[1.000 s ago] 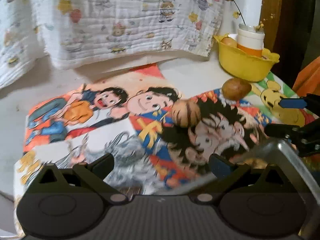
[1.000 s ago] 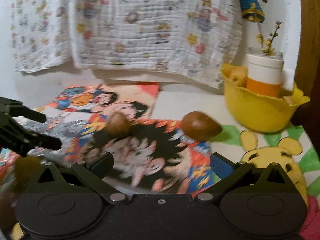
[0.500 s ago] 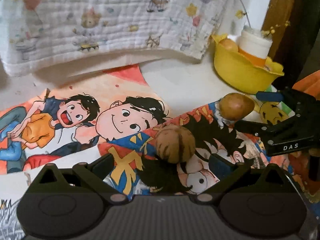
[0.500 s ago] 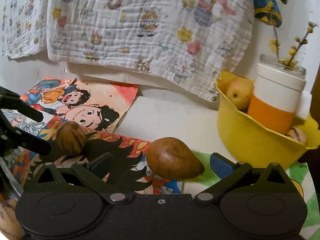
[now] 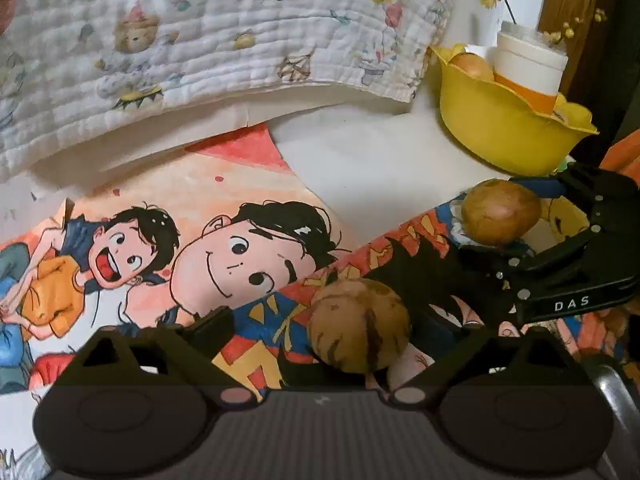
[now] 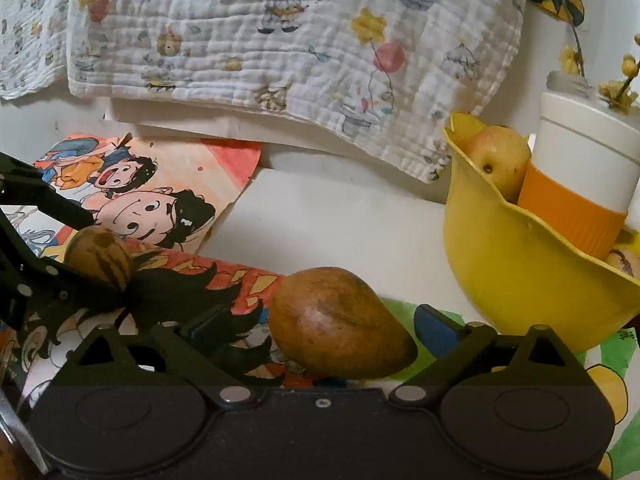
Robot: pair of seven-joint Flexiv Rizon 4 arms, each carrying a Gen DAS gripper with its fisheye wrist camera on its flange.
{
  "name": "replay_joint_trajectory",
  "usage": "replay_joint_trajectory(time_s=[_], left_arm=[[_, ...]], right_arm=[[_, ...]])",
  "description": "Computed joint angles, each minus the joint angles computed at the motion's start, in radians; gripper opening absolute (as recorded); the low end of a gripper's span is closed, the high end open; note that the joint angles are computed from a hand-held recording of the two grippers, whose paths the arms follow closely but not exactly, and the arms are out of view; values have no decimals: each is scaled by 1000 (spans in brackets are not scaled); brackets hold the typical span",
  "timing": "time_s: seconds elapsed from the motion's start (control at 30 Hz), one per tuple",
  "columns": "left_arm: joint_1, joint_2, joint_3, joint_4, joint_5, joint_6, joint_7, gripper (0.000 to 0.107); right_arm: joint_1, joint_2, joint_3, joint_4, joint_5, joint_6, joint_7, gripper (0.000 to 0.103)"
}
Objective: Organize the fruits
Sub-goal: 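Grasp the striped round fruit with the left tool while the right tool grasps the brown oval fruit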
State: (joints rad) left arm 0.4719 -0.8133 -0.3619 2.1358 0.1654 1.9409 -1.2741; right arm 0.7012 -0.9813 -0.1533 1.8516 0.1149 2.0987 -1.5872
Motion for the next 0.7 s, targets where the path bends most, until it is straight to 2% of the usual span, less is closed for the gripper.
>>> replay_joint_trajectory(time_s=[0.1,0.3,0.47,0.7], left_arm=[[-17,1,9,-9,-10,-18,5,90],[-4,-4,-12,-6,-5,-15,12,78],[2,-1,-19,1,-2,-7,5,58],[-38,11,16,0,-16,-4,0,57]], right_arm=[[-24,4,21,0,-24,-14,6,90],[-36,3,34,7,-36,9,6,85],[-35,-1,33,8,-25,22,9,71],[-25,-4,25,6,-17,24,-7,70]])
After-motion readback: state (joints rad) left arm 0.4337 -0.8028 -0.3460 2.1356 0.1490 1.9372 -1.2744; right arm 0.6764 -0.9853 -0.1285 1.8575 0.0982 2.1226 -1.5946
